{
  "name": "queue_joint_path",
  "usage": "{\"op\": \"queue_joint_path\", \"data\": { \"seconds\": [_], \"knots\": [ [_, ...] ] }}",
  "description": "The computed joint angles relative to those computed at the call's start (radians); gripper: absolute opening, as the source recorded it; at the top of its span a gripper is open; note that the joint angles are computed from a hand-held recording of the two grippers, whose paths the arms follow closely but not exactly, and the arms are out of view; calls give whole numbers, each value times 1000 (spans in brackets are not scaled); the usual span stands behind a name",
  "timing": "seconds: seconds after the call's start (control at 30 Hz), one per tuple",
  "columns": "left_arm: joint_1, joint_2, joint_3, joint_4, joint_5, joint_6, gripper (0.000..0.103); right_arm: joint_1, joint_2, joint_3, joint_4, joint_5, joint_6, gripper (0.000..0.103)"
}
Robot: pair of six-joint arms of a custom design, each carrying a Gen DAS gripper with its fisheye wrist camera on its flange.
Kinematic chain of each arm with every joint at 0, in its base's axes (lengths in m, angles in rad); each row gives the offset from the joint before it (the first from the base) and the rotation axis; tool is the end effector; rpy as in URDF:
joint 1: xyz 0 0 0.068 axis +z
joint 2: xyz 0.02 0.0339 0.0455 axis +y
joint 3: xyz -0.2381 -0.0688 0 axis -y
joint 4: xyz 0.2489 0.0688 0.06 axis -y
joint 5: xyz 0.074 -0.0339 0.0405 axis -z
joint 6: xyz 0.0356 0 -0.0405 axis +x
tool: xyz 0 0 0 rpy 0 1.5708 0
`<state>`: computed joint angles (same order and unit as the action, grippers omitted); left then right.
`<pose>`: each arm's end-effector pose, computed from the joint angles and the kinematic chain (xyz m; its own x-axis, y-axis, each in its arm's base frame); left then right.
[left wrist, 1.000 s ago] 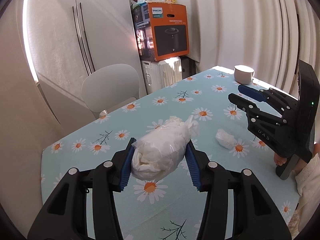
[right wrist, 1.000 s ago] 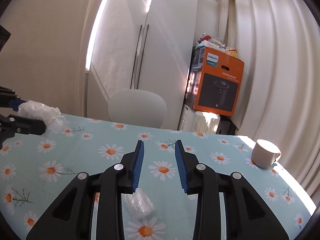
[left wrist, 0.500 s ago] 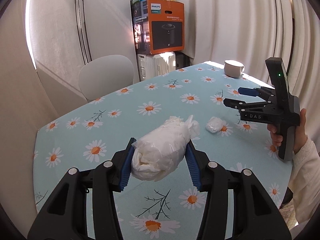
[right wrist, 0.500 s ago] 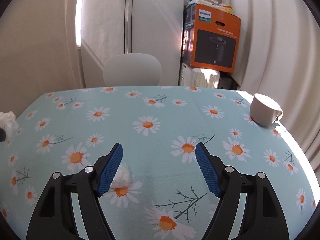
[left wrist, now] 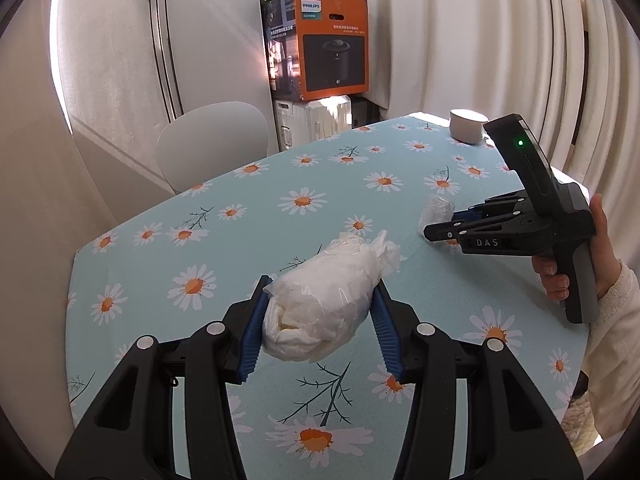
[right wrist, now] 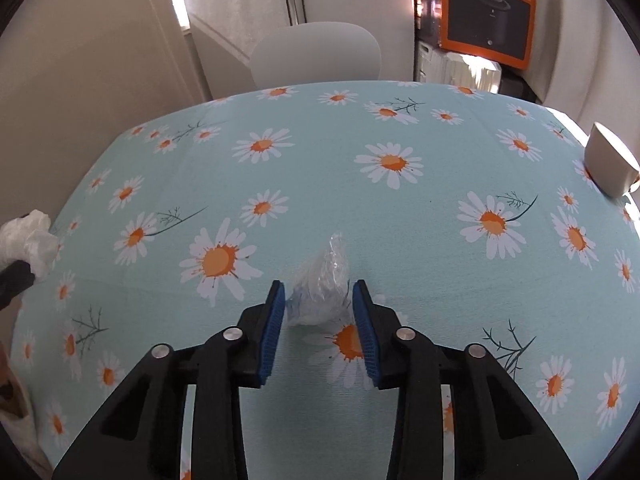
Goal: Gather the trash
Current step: 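Lift and carry the bag and tissue bundle in both grippers over the black bin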
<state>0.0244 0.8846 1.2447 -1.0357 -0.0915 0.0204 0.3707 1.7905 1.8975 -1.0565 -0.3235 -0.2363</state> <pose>0.1662 0.0073 0.3731 -0.6270 0.0050 -0.7790 -0.0828 0.9939 0.0730 0.3461 0.1466 0.3445 -0.6160 -0.4776 -0.6264 -0.6790 0.7250 0.1150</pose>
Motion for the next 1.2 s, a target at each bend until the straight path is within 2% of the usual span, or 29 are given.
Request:
{"op": "queue_joint_path", "data": {
  "seconds": [0.07, 0.3, 0.63, 0.8, 0.93, 1.2],
  "knots": [
    [-15, 3, 1, -2, -9, -1, 50, 12, -44, -58, 46, 35, -16, 21],
    [-125, 48, 36, -47, -65, -40, 50, -38, -222, -240, 151, -18, -43, 21],
    [-476, 160, 118, -60, -230, -147, 50, -250, -533, -457, 192, -90, -132, 21],
    [-653, 232, 146, 3, -273, -179, 50, -476, -662, -537, 135, -206, -228, 21],
    [-777, 308, 173, 61, -269, -190, 50, -703, -721, -572, 64, -317, -344, 21],
    [-939, 527, 285, 156, -197, -166, 50, -1176, -669, -597, -84, -532, -597, 21]
  ]
}}
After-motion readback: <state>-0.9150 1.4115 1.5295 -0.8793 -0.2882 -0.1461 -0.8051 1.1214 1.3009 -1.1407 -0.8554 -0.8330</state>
